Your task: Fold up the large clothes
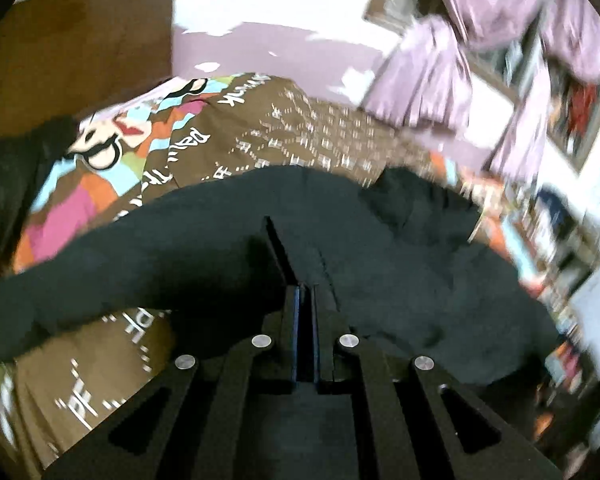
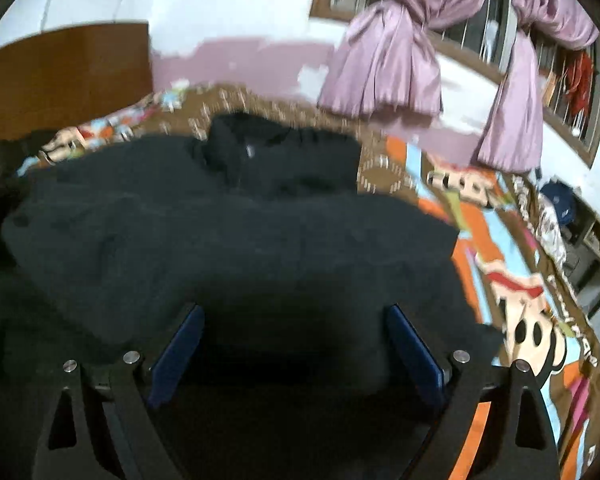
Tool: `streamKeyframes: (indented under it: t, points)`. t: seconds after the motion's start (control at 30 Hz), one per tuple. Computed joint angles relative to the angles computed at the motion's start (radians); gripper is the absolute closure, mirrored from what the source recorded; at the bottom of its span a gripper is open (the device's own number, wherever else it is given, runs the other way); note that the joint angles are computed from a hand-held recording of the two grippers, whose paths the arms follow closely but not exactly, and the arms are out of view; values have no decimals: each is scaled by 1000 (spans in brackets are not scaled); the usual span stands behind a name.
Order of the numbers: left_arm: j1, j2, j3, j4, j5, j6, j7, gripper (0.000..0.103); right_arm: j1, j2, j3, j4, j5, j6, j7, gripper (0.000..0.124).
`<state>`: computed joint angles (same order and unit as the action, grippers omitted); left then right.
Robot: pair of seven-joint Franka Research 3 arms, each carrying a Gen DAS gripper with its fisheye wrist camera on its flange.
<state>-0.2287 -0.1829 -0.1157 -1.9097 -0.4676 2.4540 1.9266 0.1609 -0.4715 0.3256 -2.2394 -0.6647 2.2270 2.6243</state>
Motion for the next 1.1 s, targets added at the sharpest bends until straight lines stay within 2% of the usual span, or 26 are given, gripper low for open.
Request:
streamKeyframes:
  t: [0.1, 0.17, 0.23, 0.3, 0.4, 0.5, 0.57, 0.6, 0.63, 0.7, 0.77, 0.8, 0.87, 0.93, 1.0, 1.1]
  points:
    - [7, 22, -34, -53, 120, 15, -53, 100, 14, 30, -25, -17, 33, -3, -52, 29]
    - [8, 45, -56, -79, 188, 37, -131, 99, 23, 19, -42, -47, 59, 28, -57, 29]
    - [4, 49, -55, -104, 196, 53, -147, 99, 18, -6, -49, -90, 81, 77, -24, 29]
    - [1, 52, -52, -112, 201, 61, -148, 99, 1, -22, -28, -120, 68, 103, 10, 29]
    - [-3, 44, -47, -135, 200, 76, -137, 98, -21, -25, 18, -125, 15, 92, 48, 29]
    - [-15, 30, -21, -141, 81, 78, -84, 97, -33, -26, 41, -133, -36, 91, 96, 29]
    - [-14, 28, 2, -110, -8, 23, -67, 95, -39, -27, 56, -136, -78, 84, 133, 28]
    - [-6, 27, 7, -95, -26, -18, -82, 94, -39, -26, 63, -135, -95, 76, 151, 28]
    - [5, 30, 5, -71, -9, -60, -110, 88, -37, -22, 66, -133, -109, 68, 163, 28]
    - [18, 16, 3, -49, 7, -112, -117, 72, -26, -15, 62, -125, -123, 51, 169, 28]
    - [25, -9, 3, -37, 22, -146, -111, 37, -12, -8, 49, -115, -121, 37, 165, 28]
    - [28, -22, 1, -30, 38, -164, -120, 31, -1, -4, 43, -102, -104, 16, 156, 27]
    - [34, -40, 4, -1, 65, -216, -149, 28, 23, -23, 39, -81, -83, -9, 144, 27]
    - [45, -29, 10, 74, 99, -320, -199, 28, 48, -69, 32, -76, -87, 55, 126, 27]
    - [57, -13, 17, 164, 118, -429, -220, 28, 62, -74, 35, -23, -59, 65, 53, 27]
    - [80, -47, 28, 208, 123, -447, -237, 27, 59, -64, 55, 84, -29, 52, -45, 25]
